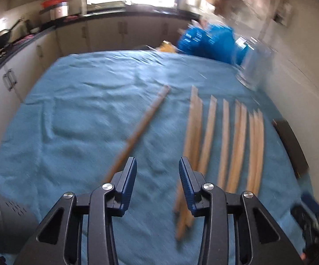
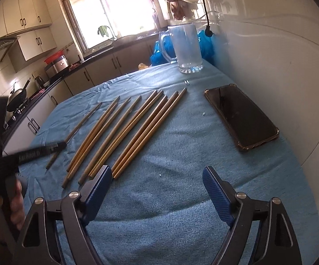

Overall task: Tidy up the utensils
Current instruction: 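Close the left gripper on the loose diagonal wooden chopstick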

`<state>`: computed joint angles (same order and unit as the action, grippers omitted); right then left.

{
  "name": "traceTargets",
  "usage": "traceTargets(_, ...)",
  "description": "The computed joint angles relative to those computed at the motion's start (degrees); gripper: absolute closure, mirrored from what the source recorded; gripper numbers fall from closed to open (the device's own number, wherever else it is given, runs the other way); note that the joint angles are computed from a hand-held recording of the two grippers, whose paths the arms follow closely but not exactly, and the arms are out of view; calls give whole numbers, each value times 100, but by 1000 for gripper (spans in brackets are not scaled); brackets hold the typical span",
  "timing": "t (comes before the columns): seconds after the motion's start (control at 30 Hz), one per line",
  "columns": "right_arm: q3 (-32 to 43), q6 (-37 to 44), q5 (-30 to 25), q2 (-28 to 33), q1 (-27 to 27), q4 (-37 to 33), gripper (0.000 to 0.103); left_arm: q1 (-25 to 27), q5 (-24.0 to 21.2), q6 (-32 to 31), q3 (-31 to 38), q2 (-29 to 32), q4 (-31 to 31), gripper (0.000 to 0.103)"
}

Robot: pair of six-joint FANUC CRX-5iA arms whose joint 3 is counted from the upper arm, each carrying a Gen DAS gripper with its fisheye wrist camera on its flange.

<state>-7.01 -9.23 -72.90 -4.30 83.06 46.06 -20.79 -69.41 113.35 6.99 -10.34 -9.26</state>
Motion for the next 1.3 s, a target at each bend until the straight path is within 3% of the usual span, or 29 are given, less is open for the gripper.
traceTargets(0.27,-18,72,353,-15,-140,-235,15,-123,-593,66,586,614,-890,63)
traceTargets(0.43,100,185,478,13,-271,-385,16,-199,-693,76,603,719,-1029,62)
traceTargets(0.47,140,217,488,32,-302,-400,16,-195,-708,69,616,734,-1014,64)
traceTargets(0.53,202,276,488,77,-358,-425,16,-93,-592,-16,463,641,-744,86)
traceTargets(0.57,220,281,484,89,-363,-428,16,-66,-565,-41,426,617,-633,90)
traceTargets(0.73,262,298,596,142,-400,-459,17,-91,-594,21,321,505,-496,93)
traceTargets(0.83,284,387,760,137,-525,-635,25,228,-538,37,57,319,197,96)
traceTargets(1.0,482,899,1140,221,-884,-1399,61,487,-611,135,-366,-35,869,96)
traceTargets(1.13,683,1153,1140,389,-1084,-1601,67,498,-662,163,-630,-296,1124,96)
traceTargets(1.3,1111,1477,863,697,-1339,-1772,72,287,-687,192,-709,-446,941,96)
